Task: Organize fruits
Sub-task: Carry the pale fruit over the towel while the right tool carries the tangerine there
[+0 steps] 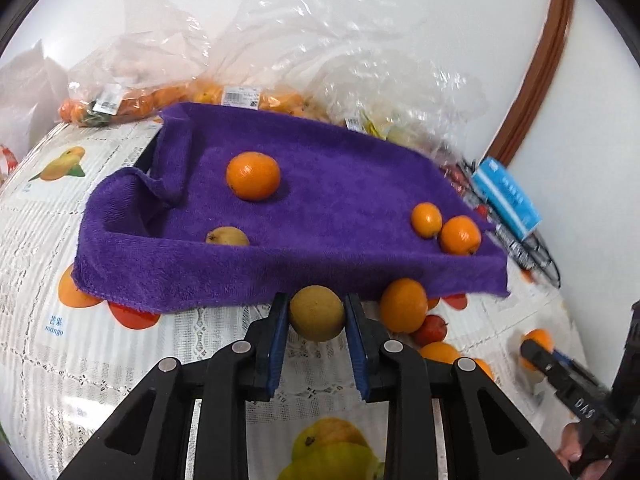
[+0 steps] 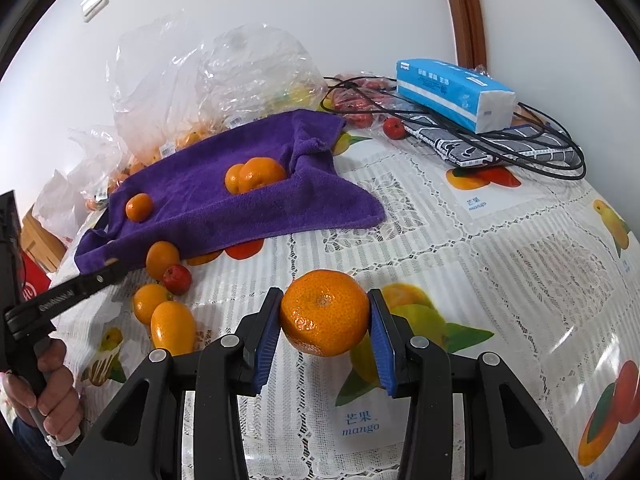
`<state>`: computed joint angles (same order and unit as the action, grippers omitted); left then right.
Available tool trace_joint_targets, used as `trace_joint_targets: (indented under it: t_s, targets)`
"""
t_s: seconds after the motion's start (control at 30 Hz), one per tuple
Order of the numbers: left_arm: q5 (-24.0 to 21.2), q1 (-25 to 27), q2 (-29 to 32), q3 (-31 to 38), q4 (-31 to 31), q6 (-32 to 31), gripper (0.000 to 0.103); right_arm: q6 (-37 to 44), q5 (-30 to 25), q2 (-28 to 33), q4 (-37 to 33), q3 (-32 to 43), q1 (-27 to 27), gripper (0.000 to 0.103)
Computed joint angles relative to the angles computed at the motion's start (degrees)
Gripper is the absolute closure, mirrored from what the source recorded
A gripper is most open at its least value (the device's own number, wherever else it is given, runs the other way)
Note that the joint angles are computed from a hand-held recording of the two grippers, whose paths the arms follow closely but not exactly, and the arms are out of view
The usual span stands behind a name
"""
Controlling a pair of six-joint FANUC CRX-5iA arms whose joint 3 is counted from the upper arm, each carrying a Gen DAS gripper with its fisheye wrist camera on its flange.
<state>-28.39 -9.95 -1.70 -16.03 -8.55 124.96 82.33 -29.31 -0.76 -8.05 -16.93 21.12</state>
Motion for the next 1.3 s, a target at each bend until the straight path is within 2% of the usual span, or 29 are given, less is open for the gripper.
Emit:
trace_joint_targets:
  t_s: [0.17, 0.33, 0.47, 0.63, 0.73, 0.9, 0.97, 1.07, 1.23, 1.3]
  targets:
    - [5.6, 3.4, -1.3, -5.7, 12.6, -8.5, 0.077, 0.7, -0.4, 0.2, -0.1, 0.3, 0.1, 0.061]
    - [8.3, 3.2, -2.4, -7.4, 14.1, -9.3, 0.077, 0.5, -0.1, 0.1, 0.1, 0.0, 0.2, 0.061]
    - [8.4, 2.6, -2.0, -6.4, 11.8, -6.9, 0.077, 4.8, -0.4, -0.1, -3.8, 0.8, -0.6, 0.061]
    - [12.4, 3.1, -3.2, -10.0, 20.1, -14.1, 0.077, 6.3, 0.6, -0.8, -4.4, 0.2, -0.3, 0.061]
    - [11.5, 2.2, -3.6, -8.3, 13.0, -8.1, 0.077, 4.2, 1.6, -1.3, -2.4, -0.8, 0.3, 0.061]
    - [10.9, 0.9, -5.2, -6.9, 5.5, -2.4, 0.077, -0.7, 3.6, -1.9, 3.8, -2.8, 2.6, 0.061]
    - [10.8, 0.5, -5.8, -6.5, 3.1, -0.5, 0.077, 1.1, 3.2, -2.4, 1.4, -2.3, 2.8, 0.061]
    - [14.0, 1.9, -7.4, -10.1, 12.1, -9.5, 0.077, 6.6, 1.1, -2.3, -4.3, 0.6, 2.7, 0.061]
    - [14.0, 3.6, -8.9, -11.0, 16.3, -14.0, 0.077, 10.4, 0.9, -1.3, -7.3, 4.6, 3.7, 0.061]
    - [13.6, 4.6, -9.3, -10.2, 15.6, -13.7, 0.077, 13.6, -0.2, -0.2, -10.5, 7.4, 3.4, 0.061]
